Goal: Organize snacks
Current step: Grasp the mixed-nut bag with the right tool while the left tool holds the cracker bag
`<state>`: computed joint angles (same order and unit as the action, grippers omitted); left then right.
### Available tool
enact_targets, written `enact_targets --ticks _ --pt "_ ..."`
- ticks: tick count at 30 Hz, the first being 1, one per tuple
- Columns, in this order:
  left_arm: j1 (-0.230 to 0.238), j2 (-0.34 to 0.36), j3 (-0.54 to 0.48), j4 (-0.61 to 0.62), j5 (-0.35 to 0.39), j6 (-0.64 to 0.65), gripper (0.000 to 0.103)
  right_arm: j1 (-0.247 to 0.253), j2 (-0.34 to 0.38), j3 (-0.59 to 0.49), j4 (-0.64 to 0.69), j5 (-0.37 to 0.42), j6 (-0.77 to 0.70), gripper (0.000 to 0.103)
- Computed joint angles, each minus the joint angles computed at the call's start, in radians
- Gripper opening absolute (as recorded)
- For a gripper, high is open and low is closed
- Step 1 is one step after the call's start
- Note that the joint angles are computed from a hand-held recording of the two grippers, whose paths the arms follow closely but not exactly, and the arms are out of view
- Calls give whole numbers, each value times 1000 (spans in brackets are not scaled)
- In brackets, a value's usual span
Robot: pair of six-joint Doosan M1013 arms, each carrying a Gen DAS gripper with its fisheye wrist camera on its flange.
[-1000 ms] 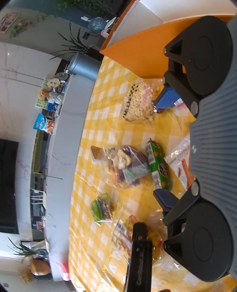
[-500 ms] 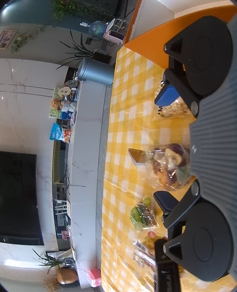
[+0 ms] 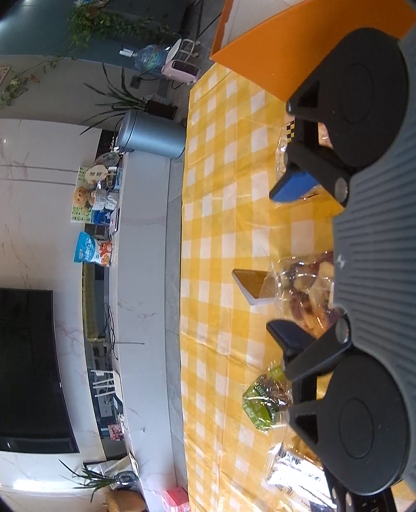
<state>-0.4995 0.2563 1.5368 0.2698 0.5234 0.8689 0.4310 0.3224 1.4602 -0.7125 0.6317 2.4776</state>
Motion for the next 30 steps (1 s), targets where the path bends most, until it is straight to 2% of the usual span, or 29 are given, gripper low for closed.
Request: enact_targets --ticks 1,2,3,4,6,7,8,9,21,25,30 --pt "-1 -1 1 -4 0 2 88 -2 -3 2 18 -11 -21 52" --pt "-1 -1 1 -7 1 5 88 -3 -3 1 33 -14 -39 45" --pt "-2 -2 1 -7 2 6 88 -3 -5 1 41 -17 -50 29" --pt "-4 -4 2 -5 2 3 88 0 -4 -1 32 -6 -46 24" --pt "-5 -8 3 -4 4 0 88 -3 -8 0 46 -4 -60 22" --pt "-5 -10 4 -4 3 -1 88 -5 -11 2 55 -9 -66 17" --pt "-6 -12 5 -1 5 -6 88 -7 -15 7 61 -14 -67 7" --pt "-9 -15 6 6 7 -15 88 -8 -21 13 52 -22 -54 2" --pt "-25 -49 19 45 18 -61 88 3 -95 76 81 -81 -98 0" --pt "-30 -64 27 46 18 -62 88 16 -139 114 55 -101 -91 0" --pt "-43 -87 46 28 21 -47 88 22 -201 165 110 -109 -123 0"
